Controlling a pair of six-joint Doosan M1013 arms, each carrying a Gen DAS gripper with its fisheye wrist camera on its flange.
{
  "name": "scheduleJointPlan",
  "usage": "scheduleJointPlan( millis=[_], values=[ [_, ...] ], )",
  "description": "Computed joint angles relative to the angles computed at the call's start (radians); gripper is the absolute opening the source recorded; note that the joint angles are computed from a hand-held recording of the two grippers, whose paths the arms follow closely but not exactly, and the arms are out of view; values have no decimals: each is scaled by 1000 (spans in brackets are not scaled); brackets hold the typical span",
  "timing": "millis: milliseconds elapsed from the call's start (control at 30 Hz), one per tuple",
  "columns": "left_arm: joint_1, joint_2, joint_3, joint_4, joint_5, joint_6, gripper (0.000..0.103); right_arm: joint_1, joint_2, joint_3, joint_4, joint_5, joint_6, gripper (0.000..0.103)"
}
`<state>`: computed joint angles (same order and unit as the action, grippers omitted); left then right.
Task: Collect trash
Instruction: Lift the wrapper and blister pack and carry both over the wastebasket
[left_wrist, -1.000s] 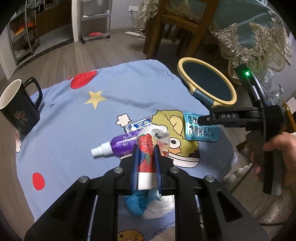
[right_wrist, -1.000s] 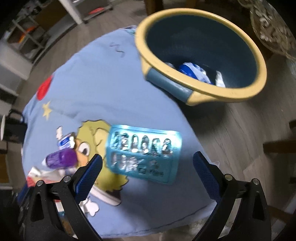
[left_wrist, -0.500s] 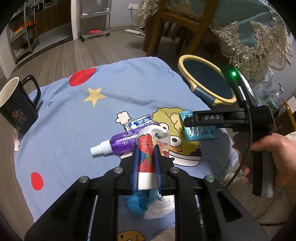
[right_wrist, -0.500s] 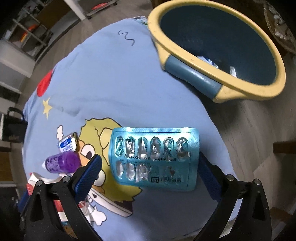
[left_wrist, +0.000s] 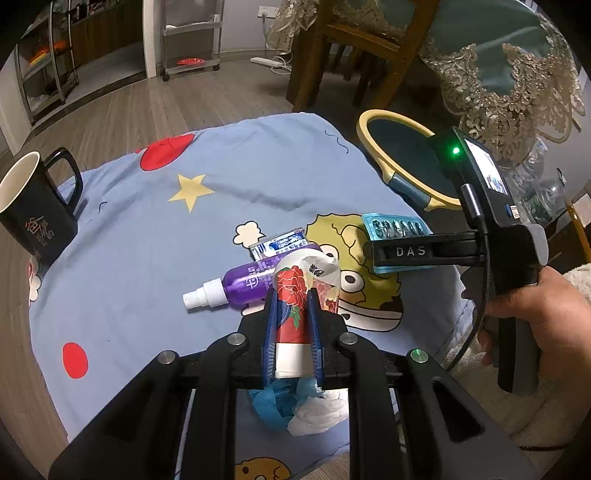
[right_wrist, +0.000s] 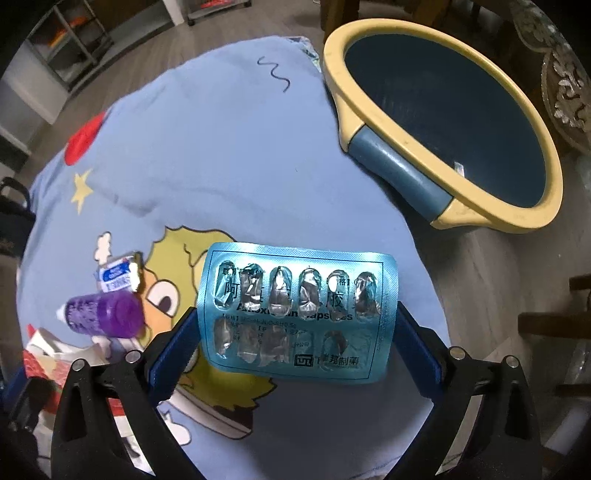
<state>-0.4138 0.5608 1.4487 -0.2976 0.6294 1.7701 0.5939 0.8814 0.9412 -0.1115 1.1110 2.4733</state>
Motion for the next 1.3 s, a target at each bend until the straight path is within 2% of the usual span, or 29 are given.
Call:
scheduleJointPlan(
  millis=[300, 467, 633, 733, 1033, 1167, 1300],
  values=[
    [3, -23, -3, -53, -40, 53, 10, -26, -105, 108, 34, -173, 55, 98],
    [-7, -22, -8, 9, -51, 35, 9, -39, -141, 102, -27, -169, -36, 98],
    [-12, -27, -6, 7, -63, 52, 9, -35, -154, 91, -177, -135, -85, 98],
    [-17, -32, -3, 28, -78, 48, 9, -50, -157, 112, -144, -166, -84, 98],
    [-25, -38, -30, 36, -90, 34, 9, -74, -145, 96, -104, -164, -108, 98],
    [-33, -18, -84, 39, -81, 22, 9, -83, -146, 98, -130, -159, -86, 98],
    [-45, 23, -163, 20, -42, 23, 9, -109, -165, 140, -100, -198, -31, 98]
  ],
)
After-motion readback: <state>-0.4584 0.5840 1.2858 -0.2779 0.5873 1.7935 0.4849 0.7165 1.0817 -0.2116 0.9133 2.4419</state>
